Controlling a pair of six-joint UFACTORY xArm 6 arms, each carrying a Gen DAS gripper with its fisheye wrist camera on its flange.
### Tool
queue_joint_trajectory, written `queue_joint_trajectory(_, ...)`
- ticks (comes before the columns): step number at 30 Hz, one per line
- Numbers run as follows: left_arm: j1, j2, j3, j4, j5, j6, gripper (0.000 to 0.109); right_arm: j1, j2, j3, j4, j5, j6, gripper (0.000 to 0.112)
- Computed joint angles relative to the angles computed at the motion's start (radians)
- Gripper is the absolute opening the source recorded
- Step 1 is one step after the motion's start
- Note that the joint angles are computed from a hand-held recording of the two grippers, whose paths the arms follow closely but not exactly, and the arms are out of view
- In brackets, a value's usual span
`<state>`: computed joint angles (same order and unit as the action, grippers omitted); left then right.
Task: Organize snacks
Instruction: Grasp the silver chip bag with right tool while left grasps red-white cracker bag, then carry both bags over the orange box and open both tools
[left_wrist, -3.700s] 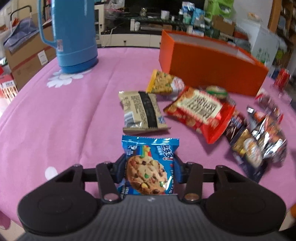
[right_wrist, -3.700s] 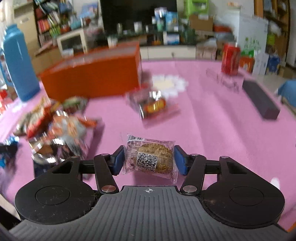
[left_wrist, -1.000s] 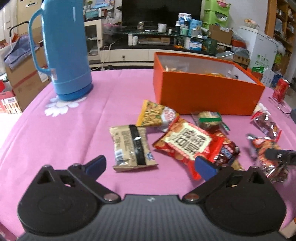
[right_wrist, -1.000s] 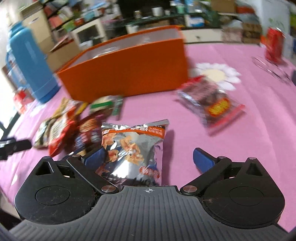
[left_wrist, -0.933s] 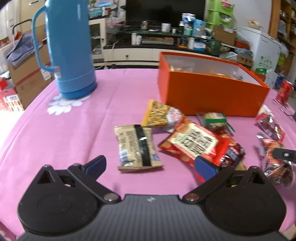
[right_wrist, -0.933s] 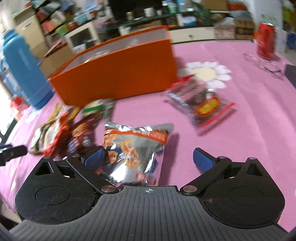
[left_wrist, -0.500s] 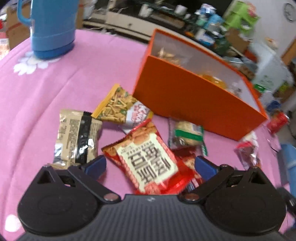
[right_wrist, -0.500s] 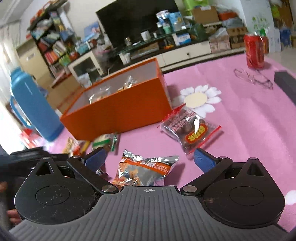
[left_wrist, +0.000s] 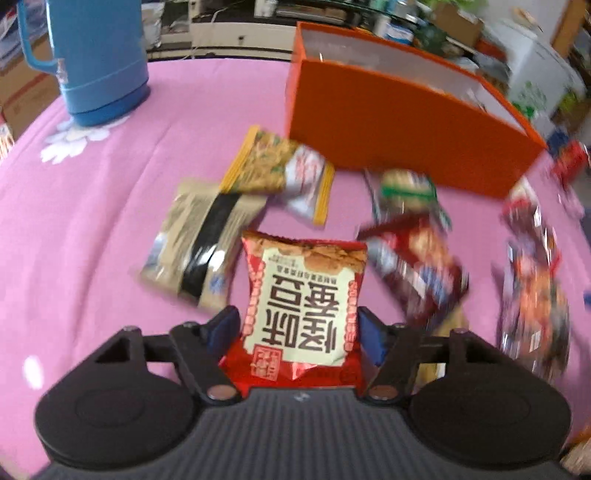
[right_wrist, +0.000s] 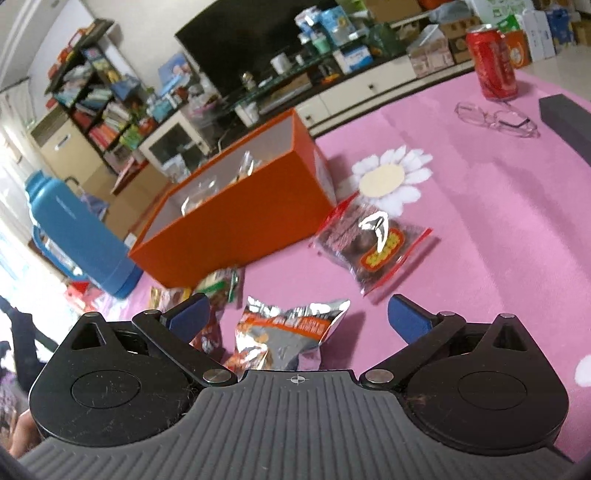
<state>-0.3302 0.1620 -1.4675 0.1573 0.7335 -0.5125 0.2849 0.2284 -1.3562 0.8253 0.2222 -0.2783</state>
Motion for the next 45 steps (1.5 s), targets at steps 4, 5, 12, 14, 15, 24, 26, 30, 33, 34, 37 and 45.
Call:
queue_joint_trajectory(4,-0.018,-0.106,0.136,0.055,-0.019,0.054,0.068,0.013,0.012,-0.007,-0.103,0.031,0.048,0.093)
queue_joint_trajectory(5,-0.019,-0.122,0.158,0.059,-0.029,0.072,0.072,0.016,0.012,-0.004,-0.126,0.038,0.055,0.093)
queue_joint_trajectory(12,0.002,-0.141,0.239,0.072,-0.156,0.046,0.089,0.049,-0.023,0.078,-0.479,-0.029,0.263,0.093)
queue_joint_trajectory(14,0.002,-0.137,0.24,0.079,-0.169,0.035,0.091,0.048,-0.012,0.076,-0.546,-0.05,0.325,0.093)
queue_joint_trajectory(15,0.003,-0.134,0.236,0.068,-0.169,0.048,0.092,0.048,0.0,0.063,-0.551,-0.043,0.339,0.093)
queue_joint_trajectory(24,-0.005,-0.116,0.234,0.171,-0.188,0.004,0.093,0.061,0.104,-0.057,-0.798,0.065,0.529,0.089)
queue_joint_trajectory(26,-0.005,-0.11,0.232,0.186,-0.197,-0.016,0.09,0.057,0.115,-0.059,-0.896,0.042,0.609,0.08)
queue_joint_trajectory(30,-0.001,-0.127,0.247,0.196,-0.218,-0.027,0.062,0.057,0.122,-0.065,-0.952,0.027,0.613,0.057)
queue_joint_trajectory(33,0.007,-0.171,0.283,0.145,-0.217,-0.012,0.06,0.06,0.08,-0.015,-0.822,0.012,0.493,0.045)
queue_joint_trajectory(34,0.01,-0.19,0.296,0.125,-0.225,-0.005,0.059,0.06,0.058,0.009,-0.763,0.001,0.442,0.045)
queue_joint_trajectory(37,0.018,-0.239,0.323,0.088,-0.252,0.001,0.059,0.057,-0.015,0.087,-0.568,-0.048,0.301,0.045)
queue_joint_trajectory(45,0.015,-0.175,0.191,-0.038,-0.266,0.068,0.059,0.058,-0.073,0.101,-0.145,-0.103,0.034,0.045)
